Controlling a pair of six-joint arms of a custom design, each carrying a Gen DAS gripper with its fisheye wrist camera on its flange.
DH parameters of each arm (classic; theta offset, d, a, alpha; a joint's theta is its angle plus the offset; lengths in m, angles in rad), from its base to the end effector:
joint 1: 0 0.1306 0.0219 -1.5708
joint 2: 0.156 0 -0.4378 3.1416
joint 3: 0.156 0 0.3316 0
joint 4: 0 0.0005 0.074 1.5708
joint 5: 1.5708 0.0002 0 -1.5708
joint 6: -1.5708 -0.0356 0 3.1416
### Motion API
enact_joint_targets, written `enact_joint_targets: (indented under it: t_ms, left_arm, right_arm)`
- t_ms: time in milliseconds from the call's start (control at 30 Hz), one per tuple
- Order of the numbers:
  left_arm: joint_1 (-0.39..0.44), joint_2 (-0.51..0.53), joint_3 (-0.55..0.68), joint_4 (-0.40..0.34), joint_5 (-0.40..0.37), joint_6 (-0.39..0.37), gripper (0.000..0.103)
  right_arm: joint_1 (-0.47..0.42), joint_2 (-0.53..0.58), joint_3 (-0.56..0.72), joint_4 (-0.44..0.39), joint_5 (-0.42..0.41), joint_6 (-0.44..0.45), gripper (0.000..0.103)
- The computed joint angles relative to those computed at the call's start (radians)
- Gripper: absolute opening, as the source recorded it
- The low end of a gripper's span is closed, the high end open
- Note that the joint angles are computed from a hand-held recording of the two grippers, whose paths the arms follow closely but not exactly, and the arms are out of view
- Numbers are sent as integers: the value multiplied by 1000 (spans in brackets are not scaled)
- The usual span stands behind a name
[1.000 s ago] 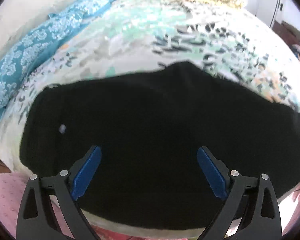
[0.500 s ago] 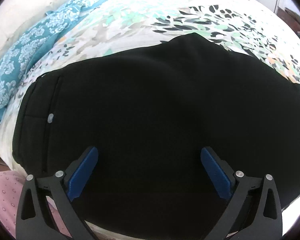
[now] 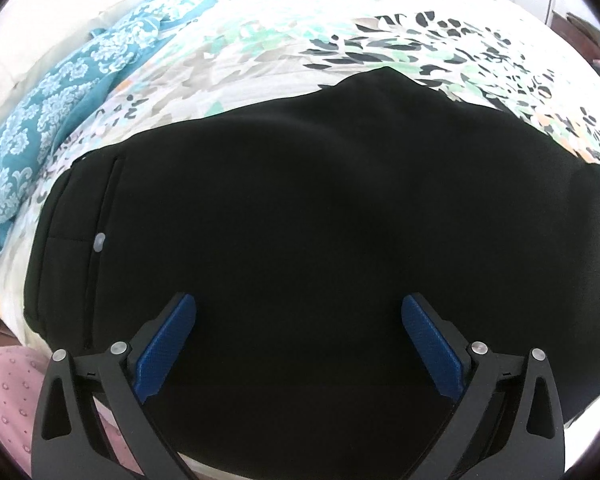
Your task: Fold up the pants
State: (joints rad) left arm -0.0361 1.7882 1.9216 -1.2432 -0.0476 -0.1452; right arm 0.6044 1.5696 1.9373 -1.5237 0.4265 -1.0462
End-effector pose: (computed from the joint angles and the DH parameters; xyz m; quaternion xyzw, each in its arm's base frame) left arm 0.5585 -0.0190 0.4841 0.0827 0.9698 0.0356 0.2268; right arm 0.3720 0.2384 0.5849 0.2521 0.9236 0.0074 0.2887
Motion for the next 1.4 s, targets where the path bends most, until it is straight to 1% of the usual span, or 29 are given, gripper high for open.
enact_joint_targets:
  t_ms: [33,67,100,167,233,267,333,467,500,567,600,633,667,700,733,767,800,833,900,1000,1067,1100,1167,1200,1233,1267,1300,1367,1400]
  left_arm:
    - [-1,0,0,0,-2,3,103]
    - [-1,0,0,0,-3,6,103]
    - [-2,0,0,0,-5,8,103]
    - [-2,-1,-3,4,-6,9,103]
    - [-3,-3,-7,10,-6,10,103]
    - [-2,-4,-9,13,-5,10,103]
    - [-2,-5,-12,18,-4,10,103]
    - [-1,-6,-15,22,1,13,103]
    - [-1,-6,-16,22,1,15,103]
    - [-1,-7,-17,23,-1,18,103]
    - [-2,-8,-18,24,-2,20,103]
    - [-2,-9,-20,26,-3,22,103]
    - [-3,-10,-22,28,-5,24,103]
    - [-4,-11,-24,30,-6,26,103]
    - [-4,-11,-24,31,-7,27,103]
    - [-4,-11,-24,31,-7,27,103]
    - [-4,-11,-25,33,-5,26,103]
    - [-4,-11,-25,33,-5,26,103]
    - [-4,-12,-26,34,-4,27,103]
    - [-3,-12,-26,35,-4,27,103]
    - [-3,-12,-26,35,-3,26,103]
    - [-3,-12,-27,36,-3,26,103]
    - [-3,-12,-26,35,-3,28,103]
    - [-3,-11,-24,33,-4,29,103]
    - [-4,-10,-19,28,-5,33,103]
    - [-4,-7,-14,23,-5,35,103]
    - [-4,-4,-8,17,-4,38,103]
    - [-3,0,1,8,-1,40,103]
    - [-2,2,4,5,1,40,103]
  right_arm:
    - [-42,-46,-74,43,-88,32,96]
    - [-76,-88,-154,83,-160,39,96]
    - [-90,-107,-198,81,-183,31,94]
    - [-92,-129,-265,79,-187,21,93]
    - [-94,-159,-348,126,-192,5,92]
    - [-96,-172,-383,161,-199,-2,92]
    - [-100,-183,-423,210,-200,3,91]
    - [-88,-203,-480,287,-173,11,92]
    - [-92,-210,-491,304,-181,15,91]
    - [-103,-226,-508,373,-252,47,78]
    - [-112,-228,-515,401,-293,70,59]
    - [-115,-220,-504,386,-320,88,55]
    - [-116,-220,-504,376,-323,95,53]
    - [-122,-216,-499,359,-325,91,47]
    - [-129,-219,-503,360,-332,72,42]
    - [-136,-224,-510,370,-342,49,40]
    - [-142,-231,-521,384,-352,26,35]
    - [-144,-238,-532,403,-363,12,26]
    - [-141,-256,-560,471,-387,-1,14]
    - [-120,-300,-626,628,-388,-69,13]
    - [-95,-321,-639,678,-367,-106,13]
    - [-80,-335,-649,741,-359,-130,13]
    - [-48,-341,-645,845,-347,-145,13]
    - [-35,-338,-638,881,-345,-140,13]
    - [-15,-324,-630,951,-349,-134,13]
    - [1,-309,-620,1001,-353,-132,13]
    - [24,-278,-602,1071,-360,-137,13]
    - [55,-224,-581,1181,-373,-154,13]
    - [77,-176,-564,1268,-381,-169,13]
